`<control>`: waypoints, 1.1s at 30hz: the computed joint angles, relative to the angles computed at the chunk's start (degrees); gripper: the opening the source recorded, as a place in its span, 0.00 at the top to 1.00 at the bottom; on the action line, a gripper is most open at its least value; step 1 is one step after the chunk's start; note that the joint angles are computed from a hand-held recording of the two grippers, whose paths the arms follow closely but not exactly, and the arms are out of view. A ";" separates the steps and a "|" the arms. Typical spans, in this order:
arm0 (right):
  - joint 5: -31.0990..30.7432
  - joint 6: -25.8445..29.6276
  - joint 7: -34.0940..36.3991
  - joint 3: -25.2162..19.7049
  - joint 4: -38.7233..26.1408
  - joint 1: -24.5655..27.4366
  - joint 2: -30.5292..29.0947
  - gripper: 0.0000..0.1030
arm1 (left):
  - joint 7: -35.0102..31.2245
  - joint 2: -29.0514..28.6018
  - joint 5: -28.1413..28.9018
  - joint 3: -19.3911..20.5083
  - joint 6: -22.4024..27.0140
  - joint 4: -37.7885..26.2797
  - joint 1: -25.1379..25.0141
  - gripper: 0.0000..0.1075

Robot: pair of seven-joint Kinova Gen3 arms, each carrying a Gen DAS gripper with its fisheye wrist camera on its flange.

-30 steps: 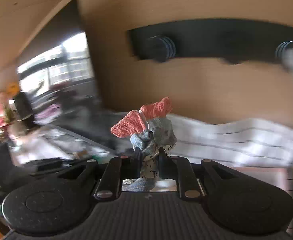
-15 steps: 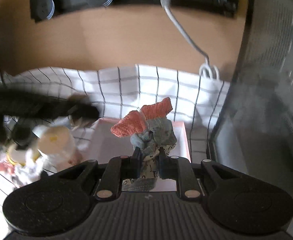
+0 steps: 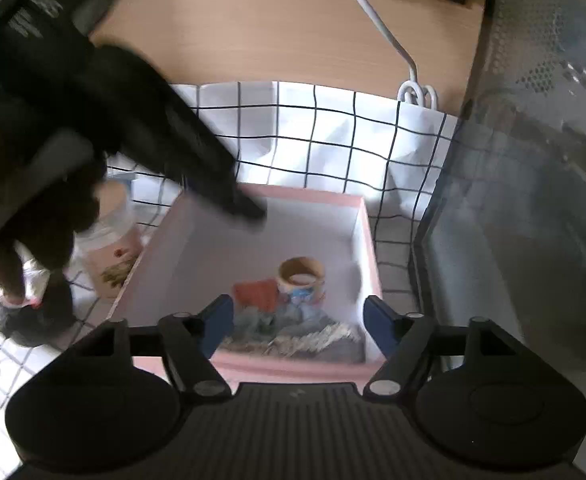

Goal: Organize soft objects
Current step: 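Drop the socks into the pink box with the right tool while the left tool drops the tape, then grasp the white cloth glove beside the glass jar with the right tool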

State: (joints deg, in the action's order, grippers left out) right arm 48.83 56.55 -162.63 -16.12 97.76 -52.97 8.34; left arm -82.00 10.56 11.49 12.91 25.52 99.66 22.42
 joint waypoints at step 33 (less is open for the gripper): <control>-20.44 -12.17 17.98 4.74 -23.21 -7.47 18.39 0.39 | 16.48 -53.56 -5.08 -8.25 0.19 46.39 -15.71 0.85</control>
